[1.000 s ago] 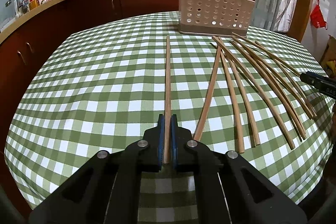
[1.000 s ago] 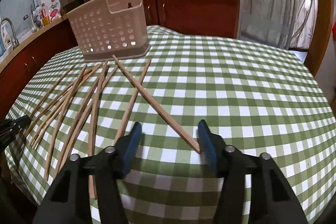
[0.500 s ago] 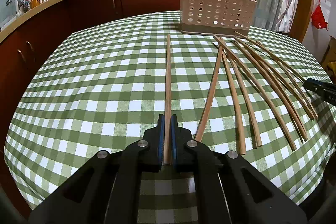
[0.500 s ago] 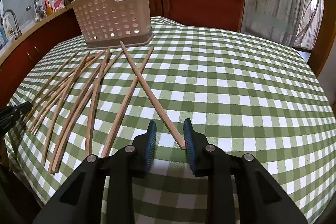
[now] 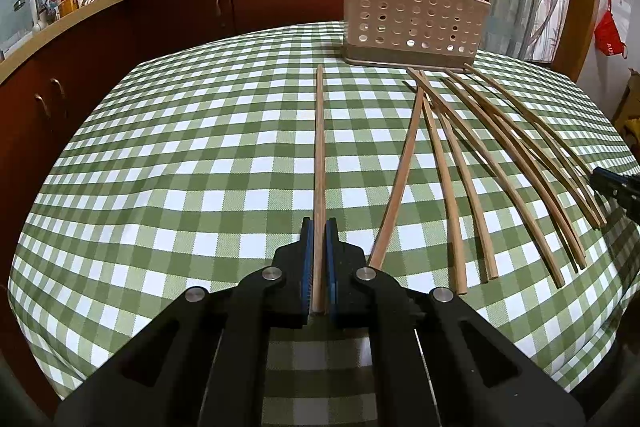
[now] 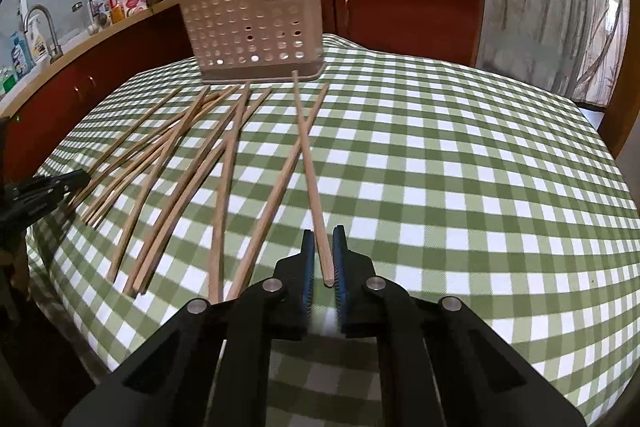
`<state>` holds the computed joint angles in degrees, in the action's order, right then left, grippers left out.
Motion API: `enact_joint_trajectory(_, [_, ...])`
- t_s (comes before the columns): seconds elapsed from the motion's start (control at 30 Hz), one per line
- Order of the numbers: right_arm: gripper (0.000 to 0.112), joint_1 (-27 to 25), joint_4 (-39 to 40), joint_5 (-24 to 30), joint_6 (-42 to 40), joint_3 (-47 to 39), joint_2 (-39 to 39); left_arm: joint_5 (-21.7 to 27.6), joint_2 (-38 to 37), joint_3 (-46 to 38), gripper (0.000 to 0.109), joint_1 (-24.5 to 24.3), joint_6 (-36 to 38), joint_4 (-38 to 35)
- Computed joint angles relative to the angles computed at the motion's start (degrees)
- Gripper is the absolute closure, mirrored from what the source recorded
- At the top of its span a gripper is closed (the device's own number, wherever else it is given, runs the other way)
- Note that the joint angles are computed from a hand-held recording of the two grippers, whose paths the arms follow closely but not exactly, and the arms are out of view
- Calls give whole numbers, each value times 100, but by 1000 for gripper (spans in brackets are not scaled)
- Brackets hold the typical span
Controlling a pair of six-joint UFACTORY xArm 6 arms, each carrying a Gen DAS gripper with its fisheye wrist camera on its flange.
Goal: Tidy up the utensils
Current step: 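Close the right tool on another chopstick while the left tool holds its chopstick, then lift both held chopsticks upright and carry them toward the beige caddy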
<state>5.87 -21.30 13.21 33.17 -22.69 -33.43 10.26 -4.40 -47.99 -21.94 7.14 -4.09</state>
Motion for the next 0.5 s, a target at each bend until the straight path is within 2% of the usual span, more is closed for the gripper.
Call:
enact_joint_trajectory(0.07, [100,-12,-136,-142,169,50,10,3,-1,0,102,-1,21,-27])
enact_joint_trajectory(0.13, [94,-44,-353,-231,373,66,33,0,3,-1,102,0,24,-31])
enact_joint_trajectory(0.27, [94,-86,-668,-371,698,102,47,-12,7,-1,102,2,19,-12])
enact_joint_trajectory(0.5, [105,-34,-874,-510,916,226,-67,-51,9,9,102,-1,-70,79])
